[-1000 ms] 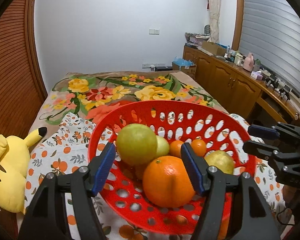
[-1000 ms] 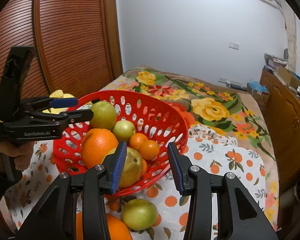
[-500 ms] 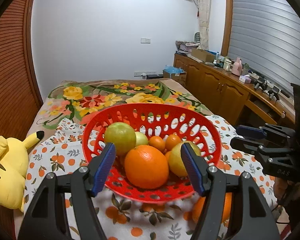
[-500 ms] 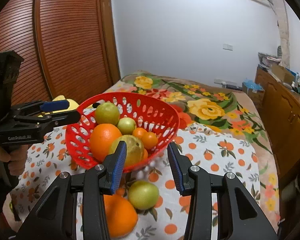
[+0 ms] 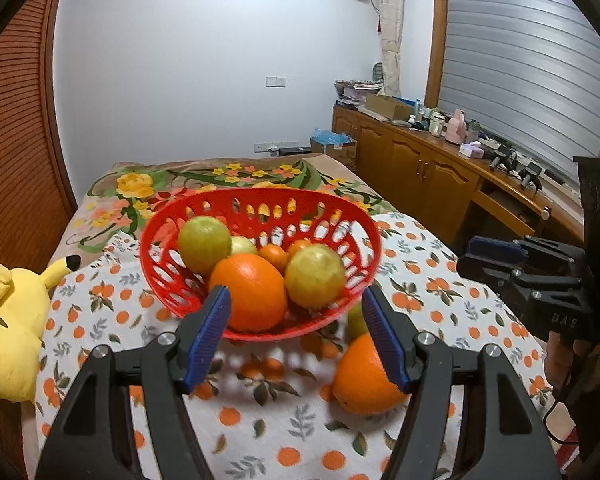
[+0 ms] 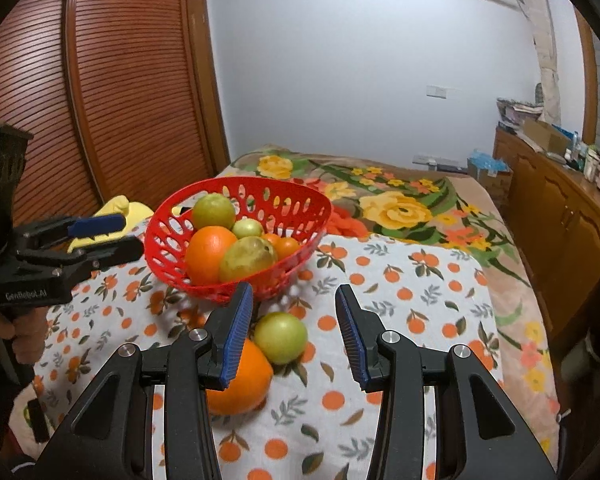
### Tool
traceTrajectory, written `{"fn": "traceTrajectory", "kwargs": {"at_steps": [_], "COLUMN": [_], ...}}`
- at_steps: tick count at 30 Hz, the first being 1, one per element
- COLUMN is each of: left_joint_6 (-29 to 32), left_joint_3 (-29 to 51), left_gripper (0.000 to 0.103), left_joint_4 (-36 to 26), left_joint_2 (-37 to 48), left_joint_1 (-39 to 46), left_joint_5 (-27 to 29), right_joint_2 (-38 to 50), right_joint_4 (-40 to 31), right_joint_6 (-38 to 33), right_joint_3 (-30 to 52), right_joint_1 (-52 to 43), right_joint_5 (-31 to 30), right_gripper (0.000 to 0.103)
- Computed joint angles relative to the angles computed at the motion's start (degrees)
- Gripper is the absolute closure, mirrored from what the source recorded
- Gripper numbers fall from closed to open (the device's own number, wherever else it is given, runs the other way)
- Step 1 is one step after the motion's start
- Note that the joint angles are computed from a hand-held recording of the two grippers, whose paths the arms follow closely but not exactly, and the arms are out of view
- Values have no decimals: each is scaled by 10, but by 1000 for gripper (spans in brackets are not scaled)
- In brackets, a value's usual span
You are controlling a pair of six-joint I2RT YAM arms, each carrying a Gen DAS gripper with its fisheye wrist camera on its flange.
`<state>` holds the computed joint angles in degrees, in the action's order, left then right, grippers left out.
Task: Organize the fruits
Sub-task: 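Withdraw both open tools from the basket toward the remaining orange and pear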
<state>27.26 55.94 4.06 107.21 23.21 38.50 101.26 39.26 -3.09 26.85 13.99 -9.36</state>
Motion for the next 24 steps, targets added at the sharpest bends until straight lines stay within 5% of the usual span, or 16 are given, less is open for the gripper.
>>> {"fn": "traceTrajectory", "kwargs": {"at_steps": [24], "left_joint_6": [21], "left_joint_3": [-34], "left_gripper": [35], "left_joint_4": [-10], "left_joint_2": [43], "left_joint_1": [-65], "left_joint_5": [-13], "right_joint_2": [41], "right_joint_4": [52], "right_joint_6": [3], "right_joint_3": [-40], "right_joint_1": [-56], "right_joint_5": [-33], "right_gripper": [54]}}
